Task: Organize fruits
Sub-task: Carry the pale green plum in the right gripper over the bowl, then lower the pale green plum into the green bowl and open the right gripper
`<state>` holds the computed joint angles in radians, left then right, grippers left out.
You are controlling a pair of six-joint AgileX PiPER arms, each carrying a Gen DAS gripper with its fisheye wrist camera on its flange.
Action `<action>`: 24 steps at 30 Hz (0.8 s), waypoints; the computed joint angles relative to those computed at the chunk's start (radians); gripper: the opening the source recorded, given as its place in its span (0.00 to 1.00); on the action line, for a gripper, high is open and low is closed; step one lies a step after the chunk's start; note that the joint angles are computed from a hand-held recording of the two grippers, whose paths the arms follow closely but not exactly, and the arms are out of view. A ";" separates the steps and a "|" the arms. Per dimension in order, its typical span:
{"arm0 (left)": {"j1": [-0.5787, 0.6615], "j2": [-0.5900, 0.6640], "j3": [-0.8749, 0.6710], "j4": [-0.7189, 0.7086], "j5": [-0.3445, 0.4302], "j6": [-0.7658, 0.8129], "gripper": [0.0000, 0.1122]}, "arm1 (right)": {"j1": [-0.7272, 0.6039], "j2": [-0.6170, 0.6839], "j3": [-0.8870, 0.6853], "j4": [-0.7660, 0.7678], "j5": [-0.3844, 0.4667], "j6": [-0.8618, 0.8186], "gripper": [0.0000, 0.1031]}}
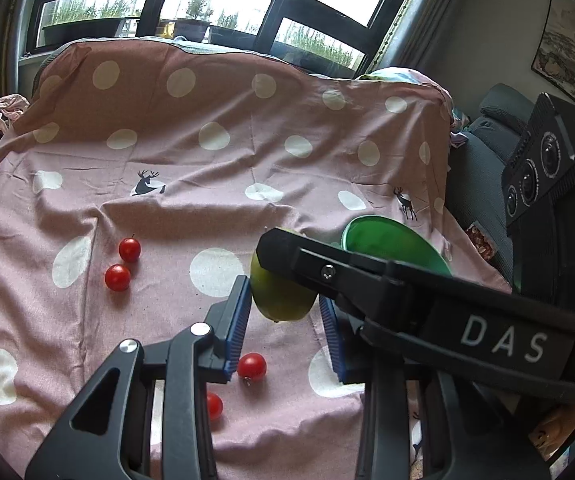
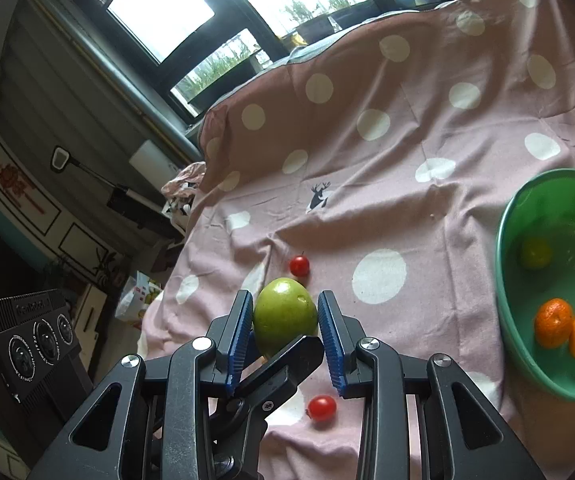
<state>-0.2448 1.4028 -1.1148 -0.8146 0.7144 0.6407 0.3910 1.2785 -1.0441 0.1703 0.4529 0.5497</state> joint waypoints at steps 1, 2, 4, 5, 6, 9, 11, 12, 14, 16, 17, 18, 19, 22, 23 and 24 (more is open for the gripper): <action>-0.011 -0.001 -0.003 0.004 -0.004 -0.009 0.31 | -0.005 -0.009 0.005 -0.006 0.000 0.006 0.35; -0.024 0.000 -0.010 0.013 -0.008 -0.021 0.31 | -0.012 -0.019 0.012 -0.008 -0.002 0.009 0.35; -0.052 0.001 -0.020 0.037 -0.022 -0.051 0.31 | -0.029 -0.034 0.022 -0.004 -0.003 0.003 0.35; -0.069 0.001 -0.025 0.053 -0.032 -0.067 0.31 | -0.039 -0.042 0.029 0.003 -0.007 -0.003 0.35; -0.085 0.002 -0.032 0.073 -0.041 -0.085 0.31 | -0.050 -0.051 0.038 0.020 -0.014 -0.020 0.35; -0.120 0.015 -0.054 0.093 -0.050 -0.111 0.31 | -0.096 -0.079 0.065 0.105 -0.022 -0.096 0.35; -0.143 0.027 -0.071 0.106 -0.053 -0.129 0.31 | -0.109 -0.094 0.072 0.081 -0.017 -0.072 0.35; -0.158 0.032 -0.080 0.120 -0.058 -0.143 0.31 | -0.112 -0.105 0.077 0.054 -0.016 -0.049 0.35; -0.185 0.041 -0.098 0.147 -0.063 -0.165 0.31 | -0.132 -0.125 0.093 0.061 -0.019 -0.062 0.35; -0.209 0.060 -0.121 0.160 -0.062 -0.177 0.31 | -0.166 -0.143 0.109 0.115 -0.017 -0.113 0.35; -0.221 0.069 -0.132 0.167 -0.064 -0.184 0.31 | -0.179 -0.153 0.115 0.123 -0.014 -0.118 0.35; -0.233 0.075 -0.139 0.176 -0.068 -0.193 0.31 | -0.193 -0.161 0.122 0.132 -0.013 -0.126 0.35; -0.245 0.081 -0.148 0.183 -0.070 -0.201 0.31 | -0.210 -0.171 0.131 0.156 -0.014 -0.148 0.35; -0.276 0.104 -0.175 0.194 -0.070 -0.213 0.31 | -0.252 -0.197 0.149 0.192 -0.004 -0.181 0.35; -0.287 0.108 -0.182 0.201 -0.071 -0.219 0.31 | -0.268 -0.205 0.154 0.205 0.001 -0.193 0.35; -0.297 0.114 -0.189 0.208 -0.072 -0.226 0.31 | -0.283 -0.213 0.160 0.216 0.005 -0.203 0.35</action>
<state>-0.5422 1.5165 -1.3039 -0.6068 0.6425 0.4148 0.1081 1.0655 -0.8846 0.3861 0.4579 0.3465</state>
